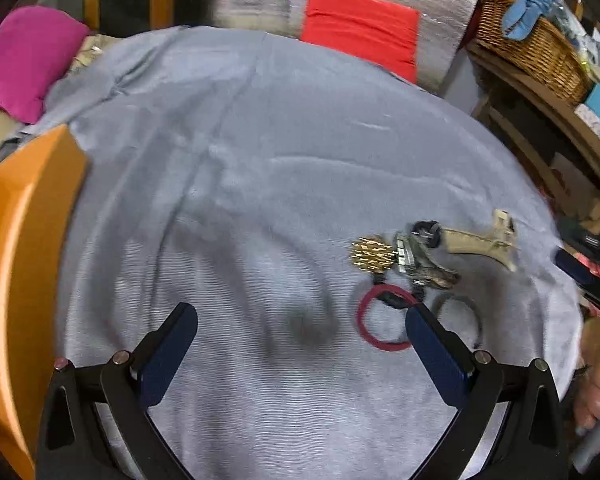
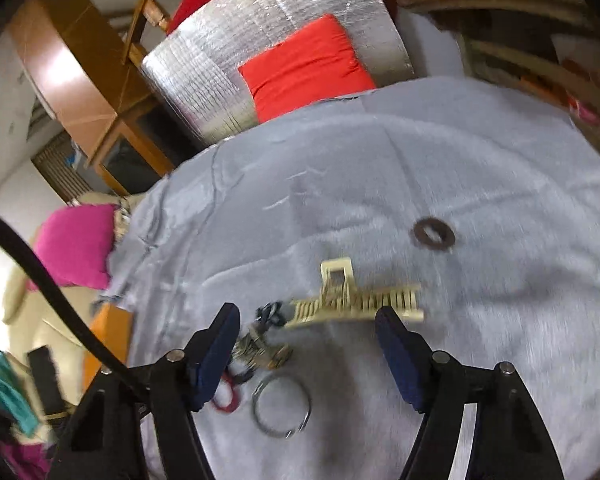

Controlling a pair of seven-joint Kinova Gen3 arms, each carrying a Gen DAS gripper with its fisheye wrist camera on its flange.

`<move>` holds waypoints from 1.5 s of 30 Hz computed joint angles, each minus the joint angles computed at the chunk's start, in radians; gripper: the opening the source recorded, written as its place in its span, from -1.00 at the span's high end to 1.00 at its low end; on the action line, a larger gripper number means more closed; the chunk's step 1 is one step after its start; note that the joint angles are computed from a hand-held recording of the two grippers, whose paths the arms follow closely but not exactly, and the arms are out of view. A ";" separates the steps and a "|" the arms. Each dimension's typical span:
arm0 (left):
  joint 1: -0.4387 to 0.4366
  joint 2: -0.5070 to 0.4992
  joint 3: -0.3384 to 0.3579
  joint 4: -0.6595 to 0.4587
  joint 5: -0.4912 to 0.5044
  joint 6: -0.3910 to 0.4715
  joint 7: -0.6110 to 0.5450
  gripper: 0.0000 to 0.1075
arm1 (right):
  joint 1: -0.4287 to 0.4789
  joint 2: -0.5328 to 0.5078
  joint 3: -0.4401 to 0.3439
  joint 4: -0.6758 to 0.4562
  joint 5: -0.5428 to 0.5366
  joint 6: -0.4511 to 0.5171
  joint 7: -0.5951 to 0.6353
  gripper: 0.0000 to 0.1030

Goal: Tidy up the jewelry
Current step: 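Grasp the cream claw clip with the right tool while the left tool approaches the red hair tie, then close the left tool on the red hair tie and silver bangle while the right tool lifts the clip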

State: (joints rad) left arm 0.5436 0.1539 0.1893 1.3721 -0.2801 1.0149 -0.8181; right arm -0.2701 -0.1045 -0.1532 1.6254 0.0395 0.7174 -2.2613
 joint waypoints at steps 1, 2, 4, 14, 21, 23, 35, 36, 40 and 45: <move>0.011 0.004 -0.011 -0.009 0.004 0.008 -0.014 -0.92 | 0.004 0.026 -0.015 -0.020 0.033 0.012 -0.010 -0.43; 0.038 0.008 -0.029 -0.018 -0.009 0.023 -0.020 -0.92 | -0.003 0.047 -0.014 -0.035 0.058 0.026 -0.018 -0.43; 0.044 0.013 -0.017 -0.016 -0.014 0.029 -0.050 -0.92 | -0.014 0.089 -0.007 -0.063 0.078 0.053 -0.018 -0.43; 0.020 0.046 0.016 -0.049 0.021 0.026 -0.188 -0.92 | -0.060 0.197 0.043 -0.124 0.121 0.119 -0.015 0.32; 0.077 0.039 -0.003 -0.035 -0.061 0.014 -0.166 -0.92 | -0.049 0.153 0.057 -0.089 0.117 0.084 -0.032 0.45; 0.084 0.024 0.009 -0.016 -0.068 -0.024 -0.182 -0.92 | -0.044 0.136 0.054 -0.081 0.133 0.078 -0.047 0.45; 0.144 0.124 0.031 -0.134 0.006 -0.021 -0.337 -0.92 | 0.029 0.075 0.062 -0.033 0.092 0.064 -0.035 0.45; 0.149 0.140 0.027 -0.153 0.013 -0.007 -0.344 -0.92 | 0.036 0.069 0.064 -0.028 0.083 0.060 -0.031 0.45; 0.182 0.202 -0.003 -0.223 0.010 0.043 -0.347 -0.92 | 0.060 0.049 0.071 -0.007 0.045 0.047 -0.010 0.45; 0.192 0.253 -0.031 -0.257 0.020 0.066 -0.360 -0.92 | 0.078 0.040 0.074 0.001 0.000 0.040 0.020 0.45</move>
